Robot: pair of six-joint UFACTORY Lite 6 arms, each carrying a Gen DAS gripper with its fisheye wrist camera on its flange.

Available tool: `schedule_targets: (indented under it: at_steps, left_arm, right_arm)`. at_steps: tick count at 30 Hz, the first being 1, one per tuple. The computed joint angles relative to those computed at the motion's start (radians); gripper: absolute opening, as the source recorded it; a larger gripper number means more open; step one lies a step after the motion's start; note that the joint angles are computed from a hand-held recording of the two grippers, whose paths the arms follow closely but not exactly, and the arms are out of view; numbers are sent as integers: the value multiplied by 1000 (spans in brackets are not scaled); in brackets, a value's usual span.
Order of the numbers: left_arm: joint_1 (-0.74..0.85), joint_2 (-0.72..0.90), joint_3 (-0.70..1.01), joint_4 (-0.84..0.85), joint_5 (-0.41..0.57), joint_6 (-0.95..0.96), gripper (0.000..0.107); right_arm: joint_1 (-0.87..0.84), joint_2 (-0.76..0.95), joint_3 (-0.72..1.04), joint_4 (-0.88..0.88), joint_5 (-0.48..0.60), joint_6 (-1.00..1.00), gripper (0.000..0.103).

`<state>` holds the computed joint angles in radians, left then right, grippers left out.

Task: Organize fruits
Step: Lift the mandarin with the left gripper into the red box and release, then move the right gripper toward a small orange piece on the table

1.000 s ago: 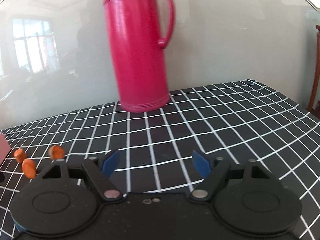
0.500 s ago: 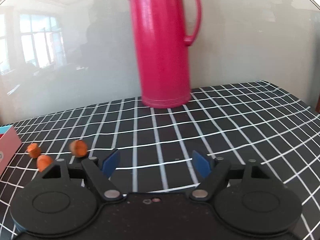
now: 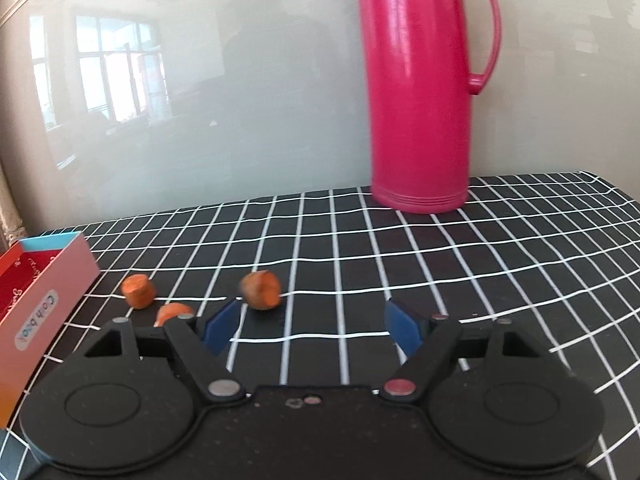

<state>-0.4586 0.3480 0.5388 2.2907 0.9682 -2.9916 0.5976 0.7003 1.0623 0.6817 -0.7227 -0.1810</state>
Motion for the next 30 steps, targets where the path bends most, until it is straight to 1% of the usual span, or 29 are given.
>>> schedule_targets:
  at_steps: [6, 10, 11, 12, 14, 17, 18, 21, 27, 30]
  left_arm:
    - [57, 1, -22, 40, 6, -25, 43]
    - [45, 10, -24, 28, 21, -20, 44]
    - [32, 20, -19, 5, 41, -9, 49]
    - [8, 20, -15, -32, 54, 12, 69]
    - [-21, 33, -9, -76, 100, 28, 89]
    - [-37, 35, -2, -96, 127, 37, 91]
    - [-39, 35, -4, -93, 133, 31, 95]
    - [-64, 48, 11, -132, 158, 59, 99]
    - [-103, 64, 17, -205, 222, 52, 103]
    - [-101, 57, 11, -217, 231, 29, 103]
  right_arm:
    - [26, 28, 42, 25, 11, -20, 79]
    - [30, 36, 57, 25, 18, -25, 79]
    - [26, 38, 61, 20, 20, -24, 79]
    - [28, 36, 57, 18, 17, -24, 79]
    - [28, 30, 48, 13, 11, -24, 79]
    - [17, 21, 33, -6, 11, -11, 80]
    - [13, 18, 28, -12, 9, -6, 80]
    - [9, 6, 8, -22, -1, 2, 80]
    - [2, -15, -23, -31, -17, 8, 81]
    - [-1, -26, -38, -33, -25, 7, 81]
